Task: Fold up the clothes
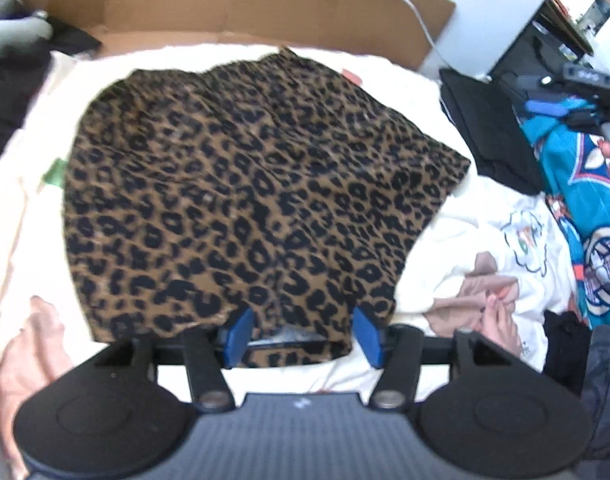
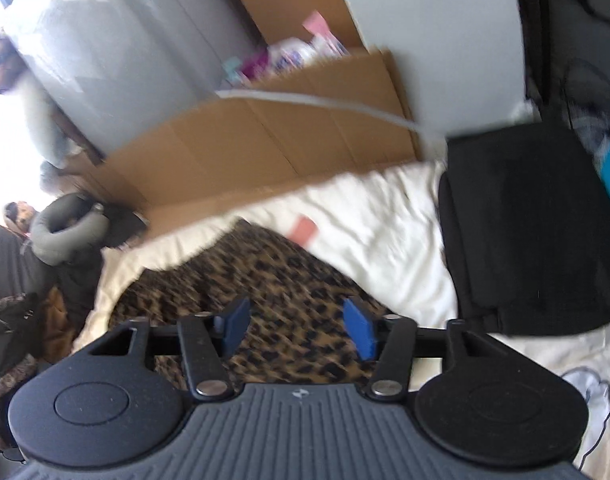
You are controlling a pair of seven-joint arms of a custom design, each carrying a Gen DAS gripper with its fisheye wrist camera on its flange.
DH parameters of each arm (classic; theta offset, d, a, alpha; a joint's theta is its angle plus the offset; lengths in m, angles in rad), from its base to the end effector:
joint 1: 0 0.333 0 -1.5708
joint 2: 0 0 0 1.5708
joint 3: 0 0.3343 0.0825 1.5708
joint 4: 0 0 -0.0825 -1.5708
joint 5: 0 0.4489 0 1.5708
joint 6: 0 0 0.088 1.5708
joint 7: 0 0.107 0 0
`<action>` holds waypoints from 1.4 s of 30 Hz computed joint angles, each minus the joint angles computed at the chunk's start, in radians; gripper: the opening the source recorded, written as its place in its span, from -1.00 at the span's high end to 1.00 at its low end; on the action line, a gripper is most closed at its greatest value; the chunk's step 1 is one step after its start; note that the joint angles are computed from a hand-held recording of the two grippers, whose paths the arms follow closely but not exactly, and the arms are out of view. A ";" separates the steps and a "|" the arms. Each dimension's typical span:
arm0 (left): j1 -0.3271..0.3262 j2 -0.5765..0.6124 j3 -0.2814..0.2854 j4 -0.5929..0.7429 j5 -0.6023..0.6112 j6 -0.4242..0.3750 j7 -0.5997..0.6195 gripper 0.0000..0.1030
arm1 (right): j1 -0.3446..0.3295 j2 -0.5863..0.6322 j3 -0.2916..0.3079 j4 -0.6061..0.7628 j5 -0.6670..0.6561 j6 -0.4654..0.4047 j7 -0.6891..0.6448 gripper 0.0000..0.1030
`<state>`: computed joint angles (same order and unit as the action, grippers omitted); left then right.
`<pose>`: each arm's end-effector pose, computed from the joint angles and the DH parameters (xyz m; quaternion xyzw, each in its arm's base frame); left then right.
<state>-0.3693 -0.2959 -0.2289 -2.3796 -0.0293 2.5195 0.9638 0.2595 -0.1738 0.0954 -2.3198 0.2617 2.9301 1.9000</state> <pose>0.4436 -0.3062 0.4644 -0.6990 0.6824 -0.2051 0.0608 0.5507 0.1883 0.4859 -0.5833 0.7151 -0.1029 0.3711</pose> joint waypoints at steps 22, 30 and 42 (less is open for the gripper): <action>0.066 -0.278 -0.015 0.058 0.175 -0.288 -0.110 -0.51 | 0.006 -0.105 0.062 0.324 -0.192 -0.334 0.184 -0.62; 0.077 -0.330 0.027 0.031 0.191 -0.266 -0.057 -0.51 | 0.000 -0.103 0.097 0.359 -0.242 -0.324 0.276 -0.67; 0.111 -0.378 0.101 -0.146 0.124 -0.102 0.000 -0.30 | 0.083 -0.073 0.159 0.175 -0.282 -0.236 0.366 -0.66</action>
